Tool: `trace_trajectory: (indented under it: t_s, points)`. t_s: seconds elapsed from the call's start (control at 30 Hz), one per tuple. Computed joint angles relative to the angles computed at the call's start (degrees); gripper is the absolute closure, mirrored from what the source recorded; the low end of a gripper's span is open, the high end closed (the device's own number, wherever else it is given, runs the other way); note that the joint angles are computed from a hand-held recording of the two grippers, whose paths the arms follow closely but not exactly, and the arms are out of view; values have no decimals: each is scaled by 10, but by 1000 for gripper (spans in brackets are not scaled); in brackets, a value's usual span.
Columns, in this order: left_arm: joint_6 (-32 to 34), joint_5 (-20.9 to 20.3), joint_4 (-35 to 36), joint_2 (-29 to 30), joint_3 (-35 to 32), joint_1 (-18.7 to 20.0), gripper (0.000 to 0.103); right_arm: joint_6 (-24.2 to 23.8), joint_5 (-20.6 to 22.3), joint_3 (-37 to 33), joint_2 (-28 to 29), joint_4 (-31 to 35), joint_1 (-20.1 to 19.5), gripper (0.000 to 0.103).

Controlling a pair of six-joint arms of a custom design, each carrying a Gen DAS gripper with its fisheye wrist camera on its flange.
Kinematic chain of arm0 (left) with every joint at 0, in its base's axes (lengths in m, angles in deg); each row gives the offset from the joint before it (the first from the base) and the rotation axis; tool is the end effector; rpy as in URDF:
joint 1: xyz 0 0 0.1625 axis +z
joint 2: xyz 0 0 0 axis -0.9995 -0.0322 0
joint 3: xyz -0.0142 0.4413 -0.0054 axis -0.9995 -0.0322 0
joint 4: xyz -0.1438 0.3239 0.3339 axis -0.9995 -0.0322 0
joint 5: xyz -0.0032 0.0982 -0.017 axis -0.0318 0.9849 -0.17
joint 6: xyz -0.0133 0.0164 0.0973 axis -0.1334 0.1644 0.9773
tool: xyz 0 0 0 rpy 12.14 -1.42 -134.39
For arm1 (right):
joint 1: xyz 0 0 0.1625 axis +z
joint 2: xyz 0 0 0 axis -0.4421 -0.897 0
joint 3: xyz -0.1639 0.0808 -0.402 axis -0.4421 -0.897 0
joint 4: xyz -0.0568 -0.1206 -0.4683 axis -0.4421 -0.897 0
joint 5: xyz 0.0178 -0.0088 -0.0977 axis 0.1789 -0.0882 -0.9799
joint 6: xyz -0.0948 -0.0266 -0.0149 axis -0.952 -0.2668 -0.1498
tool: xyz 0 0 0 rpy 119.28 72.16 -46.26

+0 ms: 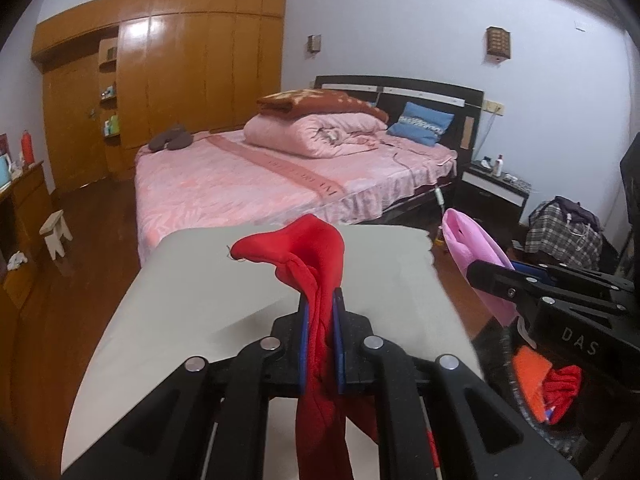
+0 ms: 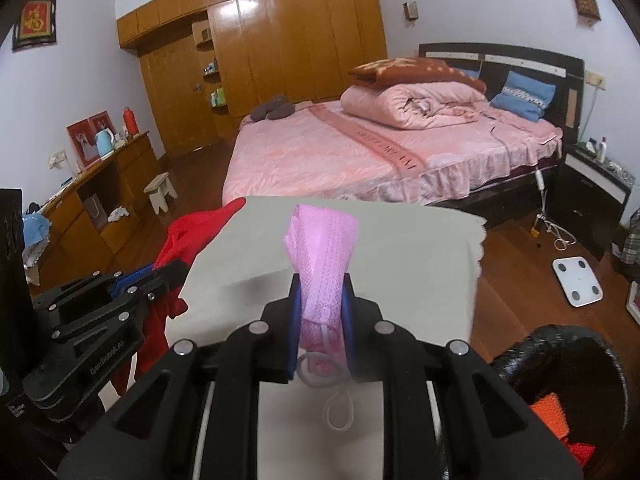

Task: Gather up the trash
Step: 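Lift the red glove and pink mask and carry both tools over the bin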

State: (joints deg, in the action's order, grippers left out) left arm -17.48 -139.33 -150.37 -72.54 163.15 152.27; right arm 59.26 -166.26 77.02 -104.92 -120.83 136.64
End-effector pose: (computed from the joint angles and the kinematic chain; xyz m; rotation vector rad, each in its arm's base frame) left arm -0.0910 -0.6182 0.2730 0.7302 2.2605 -1.0969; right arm 0.3226 -0.6172 0.0409 0.6567 -2.3782 1.0602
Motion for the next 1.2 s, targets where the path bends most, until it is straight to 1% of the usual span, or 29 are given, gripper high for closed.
trace_trajectory:
  t_s: [0.5, 0.9, 1.2]
  points:
    - [-5, -28, 2, -9, 34, -56, 93, -13, -21, 81, -70, -73, -1, 86]
    - [-7, -49, -1, -5, 56, -96, 93, -21, -50, 152, -127, -139, -6, 86]
    - [-9, -68, 1, 3, 69, -126, 93, -30, -79, 200, -166, -187, -10, 86]
